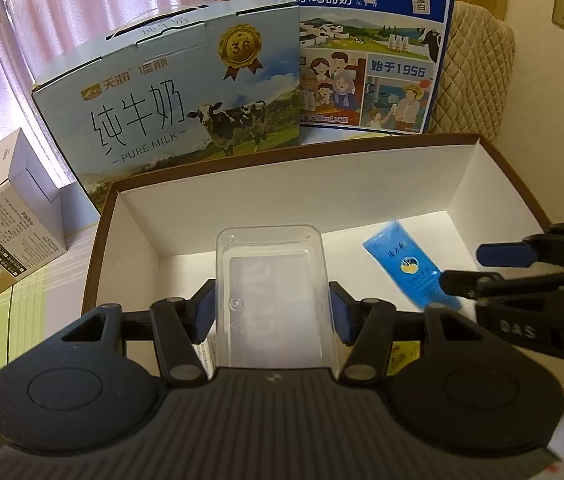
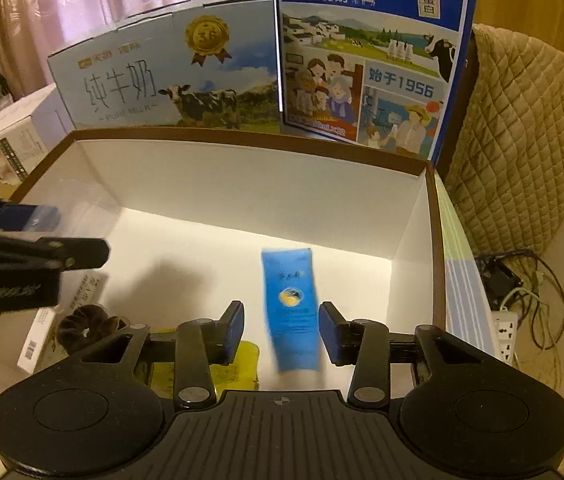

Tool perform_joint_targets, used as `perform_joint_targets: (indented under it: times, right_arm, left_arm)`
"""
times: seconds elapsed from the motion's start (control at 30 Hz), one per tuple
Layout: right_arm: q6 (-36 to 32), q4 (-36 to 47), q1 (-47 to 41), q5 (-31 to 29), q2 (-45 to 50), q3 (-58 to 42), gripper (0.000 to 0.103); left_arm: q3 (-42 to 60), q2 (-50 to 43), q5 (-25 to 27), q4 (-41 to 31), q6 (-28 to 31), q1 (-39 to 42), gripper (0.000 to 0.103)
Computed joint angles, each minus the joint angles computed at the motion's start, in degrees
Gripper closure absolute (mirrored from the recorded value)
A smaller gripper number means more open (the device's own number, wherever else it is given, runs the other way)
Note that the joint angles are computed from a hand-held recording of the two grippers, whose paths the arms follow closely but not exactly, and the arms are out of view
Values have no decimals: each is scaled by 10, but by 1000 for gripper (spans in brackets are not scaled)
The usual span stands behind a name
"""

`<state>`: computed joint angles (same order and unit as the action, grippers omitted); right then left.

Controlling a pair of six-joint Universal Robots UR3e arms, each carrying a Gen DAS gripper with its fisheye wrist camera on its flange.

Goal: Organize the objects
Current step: 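Carry the toothpaste tube and clear tray over the brown box with both grippers, then open both grippers to drop the tube and tray into the box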

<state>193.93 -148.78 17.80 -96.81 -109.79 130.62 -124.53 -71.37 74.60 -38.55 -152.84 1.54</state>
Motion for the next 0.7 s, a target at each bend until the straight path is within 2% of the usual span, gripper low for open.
perform_joint_targets:
  times: [0.3, 0.33, 0.4, 0.53, 0.63, 0.7]
  right_arm:
    - [-16, -33, -4, 8, -4, 22, 64]
    - [-18, -37, -5, 11, -7, 26, 63]
    - [-28, -42, -7, 16, -12, 33, 62]
    - [-33, -48, -4, 18, -23, 43, 60]
    - [-36, -59, 0, 20, -40, 58, 56]
    - [-34, -63, 5, 18, -49, 64, 55]
  left_arm:
    - [7, -63, 33, 78, -40, -40, 49]
    - [3, -67, 37, 93, -44, -44, 47]
    - [0, -74, 47, 113, -47, -50, 30]
    - [-3, -77, 53, 126, -44, -52, 29]
    - [-9, -65, 44, 118, -40, -45, 22]
    - [-15, -55, 38, 115, -38, -42, 21]
